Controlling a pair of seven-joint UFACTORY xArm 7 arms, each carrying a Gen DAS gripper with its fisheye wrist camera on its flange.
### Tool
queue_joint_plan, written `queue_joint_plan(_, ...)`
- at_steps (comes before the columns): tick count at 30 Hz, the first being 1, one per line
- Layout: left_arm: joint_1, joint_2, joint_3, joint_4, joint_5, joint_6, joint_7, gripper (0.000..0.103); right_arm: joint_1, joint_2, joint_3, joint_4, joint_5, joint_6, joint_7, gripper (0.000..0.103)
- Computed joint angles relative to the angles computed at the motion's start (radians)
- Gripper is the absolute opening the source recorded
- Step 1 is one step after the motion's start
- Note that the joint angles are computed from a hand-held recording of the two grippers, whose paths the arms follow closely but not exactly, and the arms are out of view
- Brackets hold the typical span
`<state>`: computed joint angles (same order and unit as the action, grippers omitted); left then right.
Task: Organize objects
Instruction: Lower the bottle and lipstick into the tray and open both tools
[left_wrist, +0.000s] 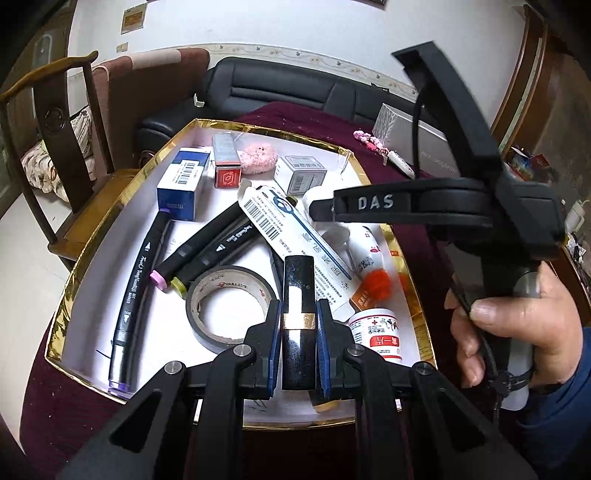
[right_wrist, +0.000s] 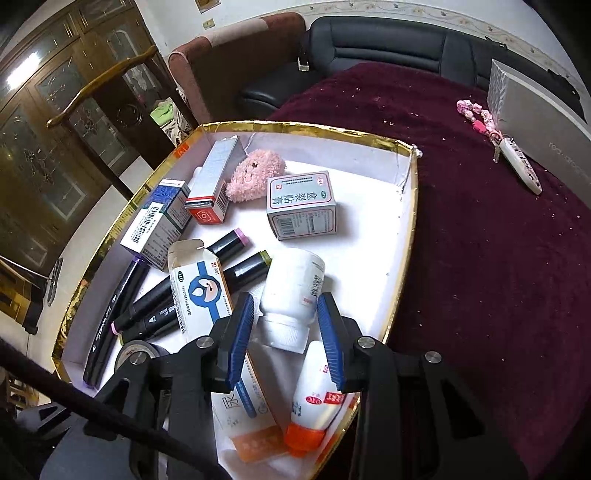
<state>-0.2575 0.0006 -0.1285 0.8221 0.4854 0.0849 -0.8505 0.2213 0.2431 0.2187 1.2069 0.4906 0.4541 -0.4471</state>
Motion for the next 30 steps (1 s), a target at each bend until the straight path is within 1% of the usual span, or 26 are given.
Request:
queue_joint_plan(4, -0.004, 0.003, -0.002, 0.006, 0.016, 0.014, -0.019, 0.014, -0.024, -0.023, 0.013, -0.016, 0.071, 0.008, -0.049, 0.034)
queue_joint_plan(6, -0.004, 0.002, 0.001, 0.012, 0.071, 0.025, -0.071, 0.014, -0.028, -0.034, 0.012, -0.020, 0.101, 0.015, -0.068, 0.035)
queue_joint_plan(9, -0.004, -0.005, -0.001, 0.012, 0.099, 0.031, -0.103, 0.014, -0.032, -0.057, 0.008, -0.035, 0.152, 0.025, -0.102, 0.036)
queue_joint_plan(14, -0.001, -0.015, -0.009, 0.012, 0.100, 0.052, -0.115, 0.015, -0.030, -0.109, -0.006, -0.069, 0.249, 0.046, -0.171, 0.037)
queue_joint_plan(16, 0.000, -0.021, -0.014, 0.010, 0.100, 0.058, -0.119, 0.015, -0.027, -0.128, -0.016, -0.081, 0.283, 0.057, -0.195, 0.043)
queue_joint_plan(23, 0.008, -0.035, -0.034, 0.019, 0.186, 0.097, -0.209, 0.016, -0.002, -0.186, -0.049, -0.138, 0.350, 0.075, -0.240, 0.044)
queue_joint_plan(25, 0.009, -0.040, -0.041, 0.024, 0.231, 0.117, -0.246, 0.017, 0.006, -0.201, -0.056, -0.157, 0.362, 0.076, -0.250, 0.048)
queue_joint_plan(26, 0.010, -0.043, -0.044, 0.027, 0.254, 0.127, -0.264, 0.022, 0.010, -0.209, -0.059, -0.167, 0.368, 0.075, -0.254, 0.049)
queue_joint_plan(27, 0.012, -0.050, -0.049, 0.029, 0.292, 0.140, -0.298, 0.032, 0.014, -0.217, -0.062, -0.176, 0.374, 0.072, -0.257, 0.050)
queue_joint_plan(29, 0.021, -0.067, -0.063, 0.031, 0.402, 0.163, -0.399, 0.039, 0.021, -0.236, -0.069, -0.199, 0.390, 0.064, -0.267, 0.051)
queue_joint_plan(30, 0.024, -0.072, -0.069, 0.033, 0.439, 0.176, -0.430, 0.039, 0.025, -0.243, -0.072, -0.209, 0.392, 0.061, -0.269, 0.052)
